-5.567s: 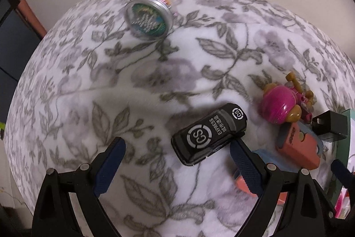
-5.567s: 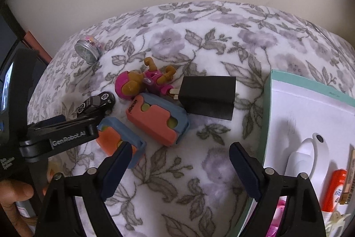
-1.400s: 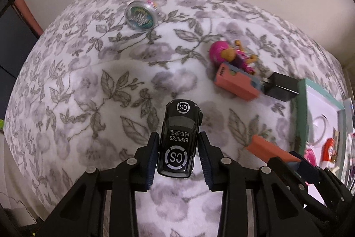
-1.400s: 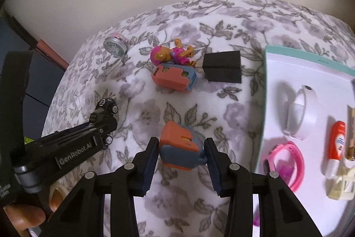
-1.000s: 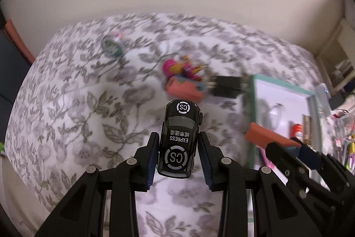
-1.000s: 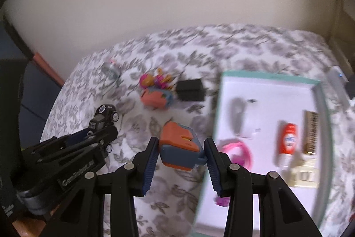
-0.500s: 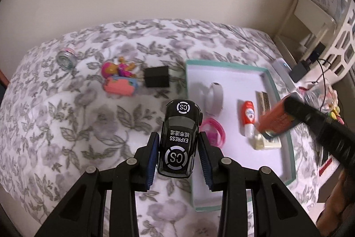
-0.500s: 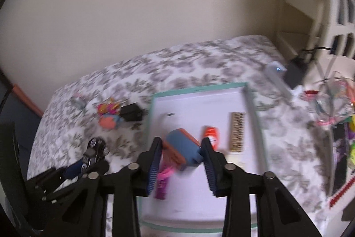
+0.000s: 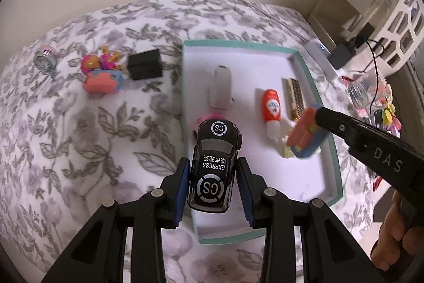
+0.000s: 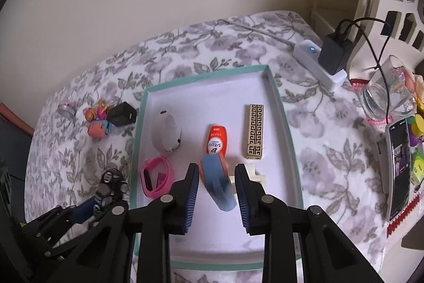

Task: Organize rigid objects
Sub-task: 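Carry the car and the orange-blue toy over the tray, then lower the orange-blue toy into the tray and open the right gripper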

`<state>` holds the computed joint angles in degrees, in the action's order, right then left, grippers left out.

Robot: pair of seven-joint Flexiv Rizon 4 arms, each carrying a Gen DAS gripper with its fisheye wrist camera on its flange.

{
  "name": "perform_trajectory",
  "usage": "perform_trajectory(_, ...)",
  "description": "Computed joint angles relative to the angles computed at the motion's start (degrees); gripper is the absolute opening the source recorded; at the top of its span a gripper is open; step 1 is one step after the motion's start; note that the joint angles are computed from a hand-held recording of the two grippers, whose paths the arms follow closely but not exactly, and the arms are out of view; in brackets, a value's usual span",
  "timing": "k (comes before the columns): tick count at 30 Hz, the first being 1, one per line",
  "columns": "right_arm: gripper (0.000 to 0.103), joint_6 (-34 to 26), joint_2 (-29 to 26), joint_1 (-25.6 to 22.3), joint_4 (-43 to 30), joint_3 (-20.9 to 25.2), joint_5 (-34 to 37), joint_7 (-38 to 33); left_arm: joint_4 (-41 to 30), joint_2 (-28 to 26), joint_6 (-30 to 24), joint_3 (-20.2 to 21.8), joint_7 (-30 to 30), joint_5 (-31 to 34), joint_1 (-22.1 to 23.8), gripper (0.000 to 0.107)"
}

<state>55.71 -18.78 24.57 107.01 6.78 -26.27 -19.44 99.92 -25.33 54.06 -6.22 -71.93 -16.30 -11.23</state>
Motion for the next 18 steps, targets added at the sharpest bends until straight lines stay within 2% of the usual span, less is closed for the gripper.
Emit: perform_trajectory(18,0.03,-3.91,-2.27,-0.13,-2.73,0.9,4.74,-3.63,-1.87,-2.41,-3.1,-0.11,-0.11,2.05,-1.52,0.037)
